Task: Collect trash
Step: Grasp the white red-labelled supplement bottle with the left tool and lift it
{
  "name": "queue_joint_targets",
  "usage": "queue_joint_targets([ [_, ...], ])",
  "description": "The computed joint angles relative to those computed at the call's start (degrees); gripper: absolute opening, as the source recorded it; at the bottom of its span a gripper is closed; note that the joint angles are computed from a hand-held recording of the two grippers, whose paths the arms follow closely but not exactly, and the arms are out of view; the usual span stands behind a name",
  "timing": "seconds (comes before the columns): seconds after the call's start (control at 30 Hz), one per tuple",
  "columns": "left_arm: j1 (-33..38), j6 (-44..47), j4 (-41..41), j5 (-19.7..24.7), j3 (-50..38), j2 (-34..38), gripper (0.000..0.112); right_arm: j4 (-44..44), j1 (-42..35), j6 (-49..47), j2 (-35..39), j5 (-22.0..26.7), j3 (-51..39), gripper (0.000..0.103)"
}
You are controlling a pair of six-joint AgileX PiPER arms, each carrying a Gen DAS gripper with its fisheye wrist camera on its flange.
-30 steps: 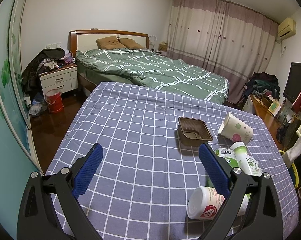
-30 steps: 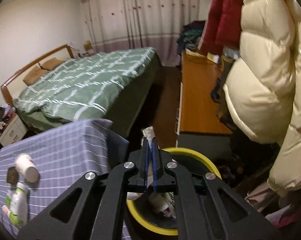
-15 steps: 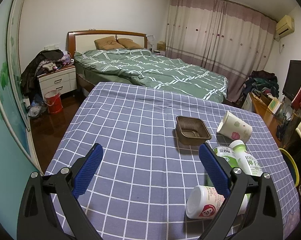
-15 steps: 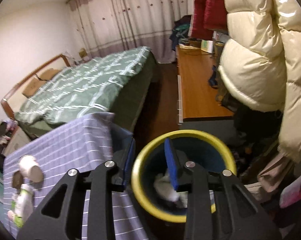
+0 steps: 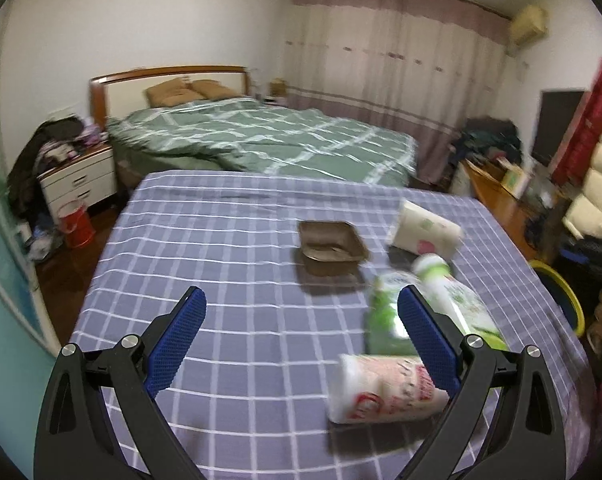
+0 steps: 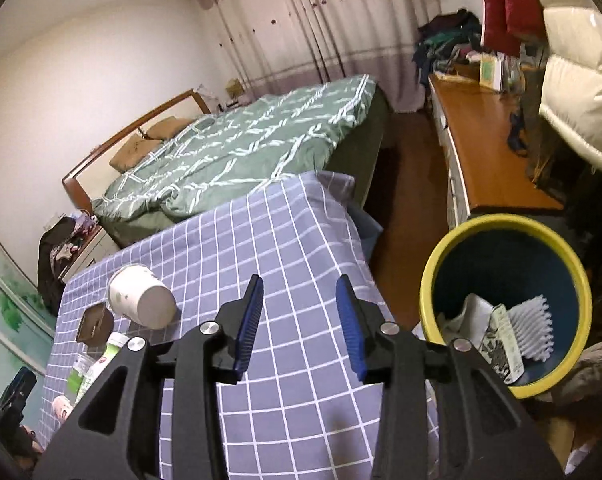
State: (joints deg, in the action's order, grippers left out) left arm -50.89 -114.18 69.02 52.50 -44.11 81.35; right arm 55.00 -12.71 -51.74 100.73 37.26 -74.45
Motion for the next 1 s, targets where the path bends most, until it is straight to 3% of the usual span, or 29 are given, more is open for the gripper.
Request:
queue_joint_targets([
  [0.13,-3.9,7.8,-3.1,0.5,-3.6,2.1,0.095,0.6,-0.1,-0.5,0.1,-1.1,0.6,0.040],
  [0.33,-8.1,17.5,-9.0,1.5,-7.9,6.6,0.095,0.3,-0.6,-0.9,0.1,1.1,0.5,0.040],
  [1.0,0.3,23.9,-16.4,-6.6,-8.8,10.3,0.095,-0.1,-1.2,-1.5,1.4,4.4,-0.9,0.041],
])
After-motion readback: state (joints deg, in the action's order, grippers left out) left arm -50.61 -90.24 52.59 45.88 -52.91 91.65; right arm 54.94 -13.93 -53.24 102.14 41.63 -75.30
